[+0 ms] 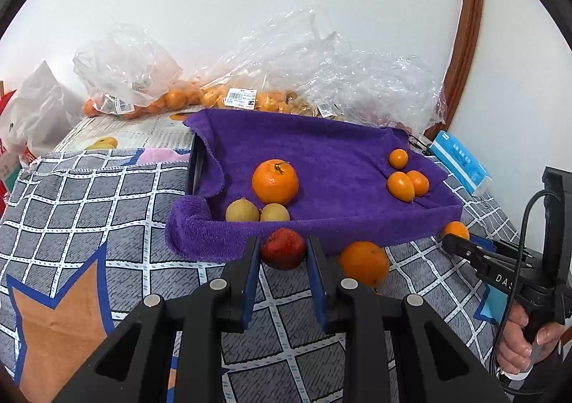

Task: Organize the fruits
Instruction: 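Grasp the red fruit with the left tool while the right tool holds its orange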

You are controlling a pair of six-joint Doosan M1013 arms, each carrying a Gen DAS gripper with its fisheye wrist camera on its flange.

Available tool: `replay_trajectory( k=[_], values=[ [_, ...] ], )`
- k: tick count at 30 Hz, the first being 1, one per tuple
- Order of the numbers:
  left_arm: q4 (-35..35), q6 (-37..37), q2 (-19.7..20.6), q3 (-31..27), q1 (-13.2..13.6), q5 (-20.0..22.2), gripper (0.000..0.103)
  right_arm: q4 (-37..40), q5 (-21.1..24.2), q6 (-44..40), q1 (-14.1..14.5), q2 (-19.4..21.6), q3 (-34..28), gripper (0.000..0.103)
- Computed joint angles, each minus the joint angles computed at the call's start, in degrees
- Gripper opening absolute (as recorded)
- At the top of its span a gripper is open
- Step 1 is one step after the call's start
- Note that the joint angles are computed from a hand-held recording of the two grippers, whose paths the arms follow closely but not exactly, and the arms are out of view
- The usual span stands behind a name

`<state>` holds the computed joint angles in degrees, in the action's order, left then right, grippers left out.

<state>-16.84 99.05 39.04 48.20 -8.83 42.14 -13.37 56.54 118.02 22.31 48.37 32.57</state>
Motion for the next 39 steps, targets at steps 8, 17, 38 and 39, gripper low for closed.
replay_trajectory(
  k=[8,17,38,39],
  values=[
    [0.8,-1.3,-0.6,1.2,-0.1,-2.5,0.025,-2.3,-3.7,-0.6,0.7,-1.3,2.4,0.033],
    [1.6,-1.9,-1.2,2.4,-0.3,-4.7,0.025,-4.6,-7.0,-0.8,1.4,-2.5,4.5,0.033],
    [3.4,-3.6,-1.9,3.7,-0.4,-7.5,0.025,-5.7,-12.0,1.4,1.4,-4.1,7.7,0.033],
    [3.4,-3.7,-1.9,3.8,-0.4,-7.6,0.025,-5.7,-12.0,1.4,1.4,-4.1,7.7,0.033]
  ],
)
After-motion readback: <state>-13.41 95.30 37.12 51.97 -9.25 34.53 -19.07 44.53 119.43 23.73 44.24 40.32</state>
